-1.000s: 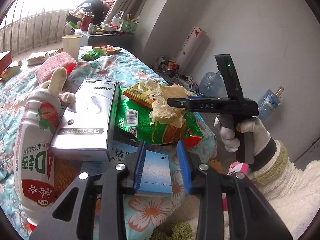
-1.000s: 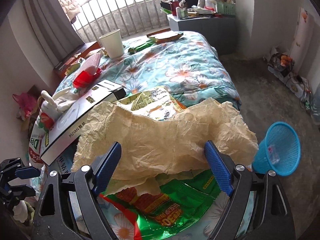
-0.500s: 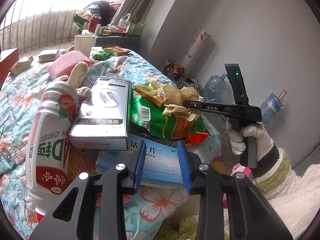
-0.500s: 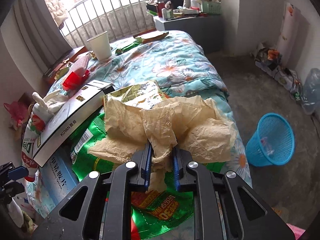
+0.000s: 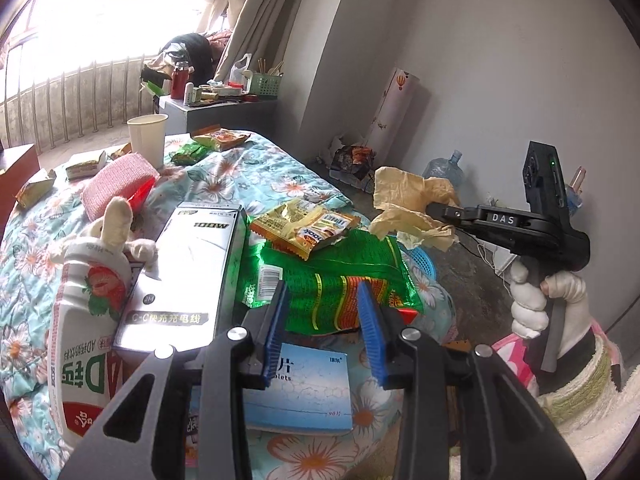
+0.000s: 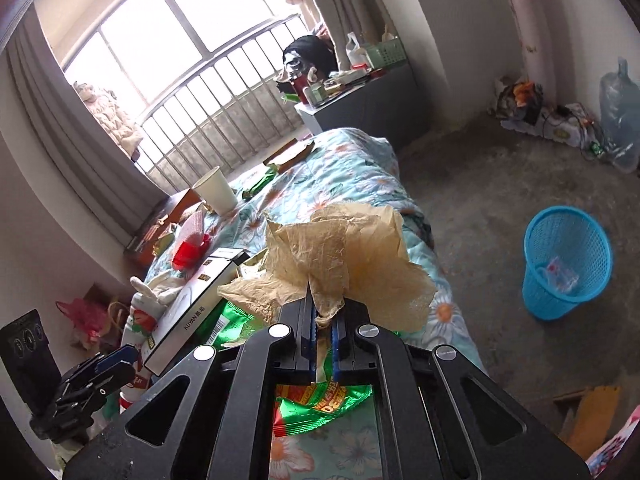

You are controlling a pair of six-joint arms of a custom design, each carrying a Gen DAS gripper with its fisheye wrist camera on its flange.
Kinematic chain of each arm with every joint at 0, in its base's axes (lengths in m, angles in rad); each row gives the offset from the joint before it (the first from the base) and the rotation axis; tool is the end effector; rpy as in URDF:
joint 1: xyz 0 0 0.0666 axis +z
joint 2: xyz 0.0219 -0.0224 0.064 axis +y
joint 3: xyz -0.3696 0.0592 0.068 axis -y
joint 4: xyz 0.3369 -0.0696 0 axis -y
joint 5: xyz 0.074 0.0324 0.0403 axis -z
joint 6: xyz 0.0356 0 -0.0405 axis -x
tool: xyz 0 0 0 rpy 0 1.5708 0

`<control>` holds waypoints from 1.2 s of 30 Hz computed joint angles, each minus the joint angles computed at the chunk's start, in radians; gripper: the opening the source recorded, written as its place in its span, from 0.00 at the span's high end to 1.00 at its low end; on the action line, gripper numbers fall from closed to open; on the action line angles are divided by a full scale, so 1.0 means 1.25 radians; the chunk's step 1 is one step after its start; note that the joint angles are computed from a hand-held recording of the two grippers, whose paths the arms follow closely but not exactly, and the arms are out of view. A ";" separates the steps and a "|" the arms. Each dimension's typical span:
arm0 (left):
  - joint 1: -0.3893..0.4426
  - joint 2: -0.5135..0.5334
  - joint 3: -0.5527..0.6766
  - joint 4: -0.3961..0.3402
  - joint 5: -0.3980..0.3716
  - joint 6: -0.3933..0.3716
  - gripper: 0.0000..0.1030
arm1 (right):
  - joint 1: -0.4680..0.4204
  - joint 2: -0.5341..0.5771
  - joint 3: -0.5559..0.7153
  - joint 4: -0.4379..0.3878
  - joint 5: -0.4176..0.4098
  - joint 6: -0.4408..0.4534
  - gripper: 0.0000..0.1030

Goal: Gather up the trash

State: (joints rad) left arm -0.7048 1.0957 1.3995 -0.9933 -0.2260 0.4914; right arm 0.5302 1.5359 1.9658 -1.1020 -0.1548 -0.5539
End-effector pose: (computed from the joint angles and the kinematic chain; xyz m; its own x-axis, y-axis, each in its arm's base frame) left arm 0.2475 -0.2006 0.5219 -0.6630 -0.0398 -0.7475 0.2119 0.9478 -0.2384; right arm 0.4016 0.2413 0.5746 -0.7744 0.1485 -0.6150 -0.2309 0.8387 0.4933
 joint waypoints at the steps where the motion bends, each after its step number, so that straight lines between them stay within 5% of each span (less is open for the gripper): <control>1: -0.001 0.019 0.016 -0.002 -0.015 -0.021 0.66 | -0.006 -0.011 -0.013 0.014 -0.003 -0.008 0.96; 13: 0.016 0.292 0.229 -0.103 -0.107 -0.253 0.66 | -0.055 -0.057 -0.121 0.113 -0.049 -0.083 0.96; 19: -0.003 0.374 0.281 -0.140 -0.209 -0.343 0.67 | -0.078 -0.065 -0.154 0.134 -0.085 -0.105 0.96; 24: -0.009 0.395 0.284 -0.150 -0.245 -0.395 0.83 | -0.088 -0.072 -0.170 0.145 -0.096 -0.112 0.96; 26: -0.008 0.395 0.281 -0.144 -0.252 -0.403 0.98 | -0.090 -0.078 -0.178 0.150 -0.098 -0.116 0.96; 36: -0.009 0.357 0.289 -0.106 -0.279 -0.414 1.00 | -0.104 -0.121 -0.214 0.177 -0.093 -0.127 0.96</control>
